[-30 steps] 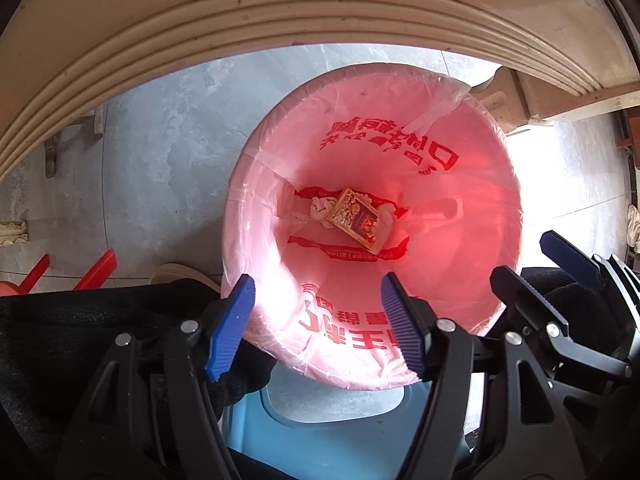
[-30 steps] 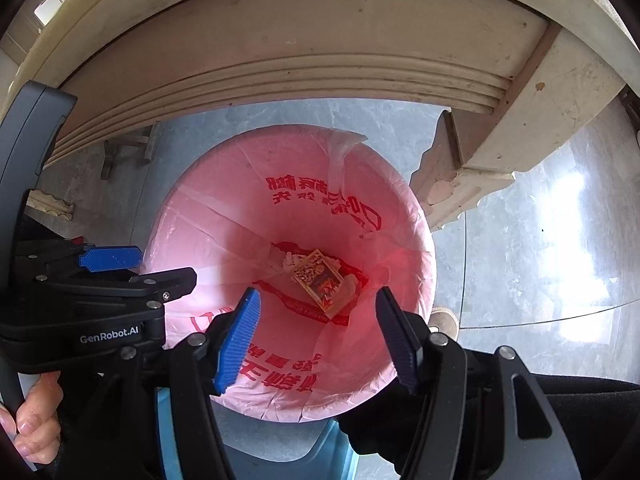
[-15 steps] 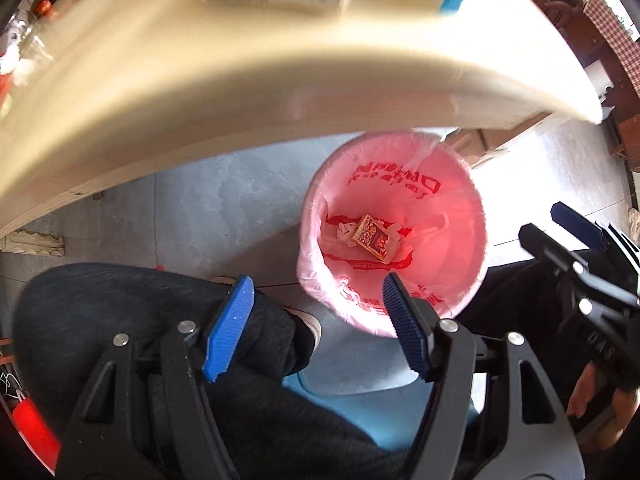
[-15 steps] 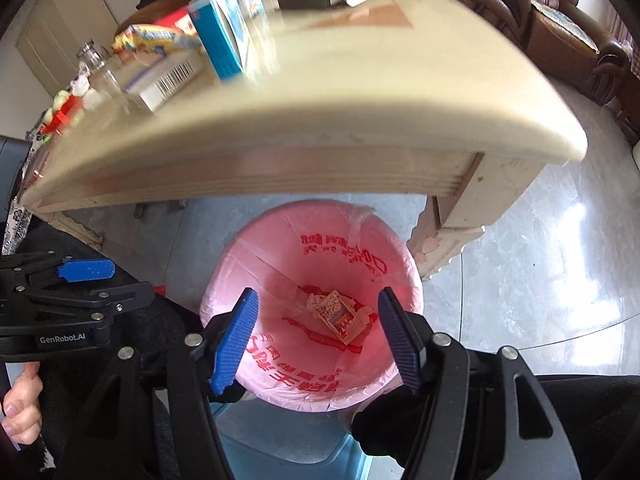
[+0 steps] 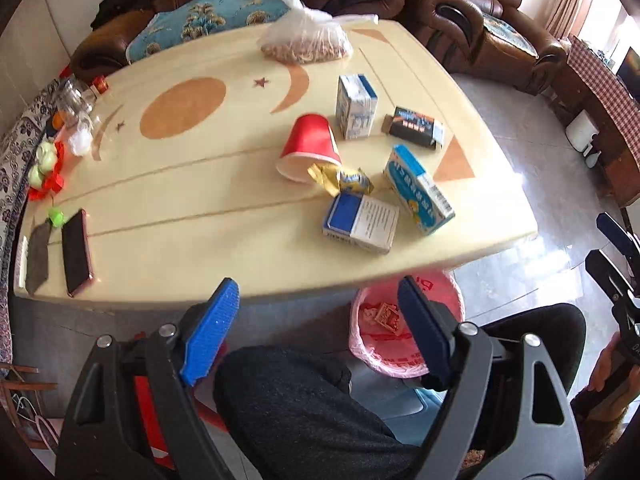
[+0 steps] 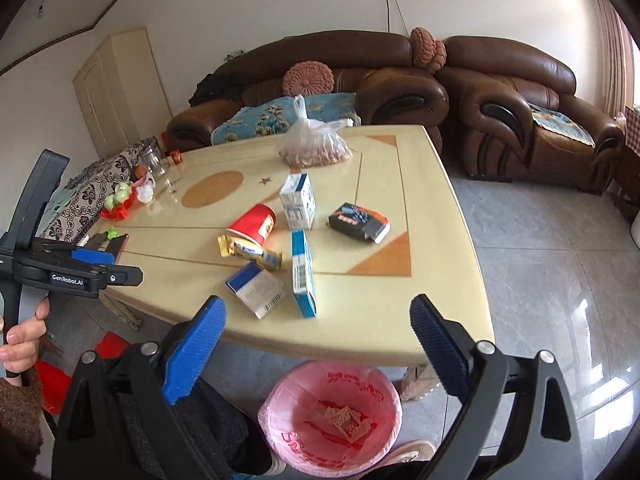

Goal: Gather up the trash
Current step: 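Move both tools back toward the table items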

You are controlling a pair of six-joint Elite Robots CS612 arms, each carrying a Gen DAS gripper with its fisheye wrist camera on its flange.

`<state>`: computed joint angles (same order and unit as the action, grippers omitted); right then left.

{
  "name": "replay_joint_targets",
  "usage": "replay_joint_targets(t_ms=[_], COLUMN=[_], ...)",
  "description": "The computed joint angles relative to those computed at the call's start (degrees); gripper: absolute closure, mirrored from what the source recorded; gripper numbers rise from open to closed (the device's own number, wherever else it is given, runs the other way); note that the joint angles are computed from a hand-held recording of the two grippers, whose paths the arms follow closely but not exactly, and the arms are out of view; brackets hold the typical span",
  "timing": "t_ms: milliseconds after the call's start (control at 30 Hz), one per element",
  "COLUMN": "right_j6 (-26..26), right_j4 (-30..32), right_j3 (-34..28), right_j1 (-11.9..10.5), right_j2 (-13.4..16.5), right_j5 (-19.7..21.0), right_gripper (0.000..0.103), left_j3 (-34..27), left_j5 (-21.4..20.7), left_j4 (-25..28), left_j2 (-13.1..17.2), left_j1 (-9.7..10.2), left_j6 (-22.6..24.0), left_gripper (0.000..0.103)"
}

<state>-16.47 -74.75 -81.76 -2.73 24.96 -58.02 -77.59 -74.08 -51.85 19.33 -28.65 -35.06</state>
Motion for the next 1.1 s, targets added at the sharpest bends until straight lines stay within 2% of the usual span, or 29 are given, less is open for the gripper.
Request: replay_joint_targets(t_ms=[67,200,367,933,1100], right_j6=[-0.11,-0.24,-1.71,-6.05,-7.33], right_j4=[-1.45,-5.34,-7.38,-3.05,-2.48], right_j3=[1.12,2.65,4.89,11.86,13.71], right_j1=[0.04,0.61,1.39,3.43,4.04], right_j2=[-1.24,-2.56,-3.50,-4.32,-4.32], right_j5=[1.16,0.47,-0.90,-2.60,-3.58], right_gripper=[0.012,0.012,0.012,0.011,0.011], left_j3=[1.86,5.73,9.44,19.42,22.32], left_j5=[1.33,-2.75,-6.21,-14.72,-15.68], left_j4=[-0.28,-2.07,-3.25,-5.47,-6.88], left_j2=[-1.63,-4.09,-5.49,-6.64,-7.26], left_j1=[0.19,1.63,2.64,5.39,5.88], left_j6=[2.06,4.79,5.23,5.90,5.82], left_gripper=[0.022,0.022,0.022,0.022,0.022])
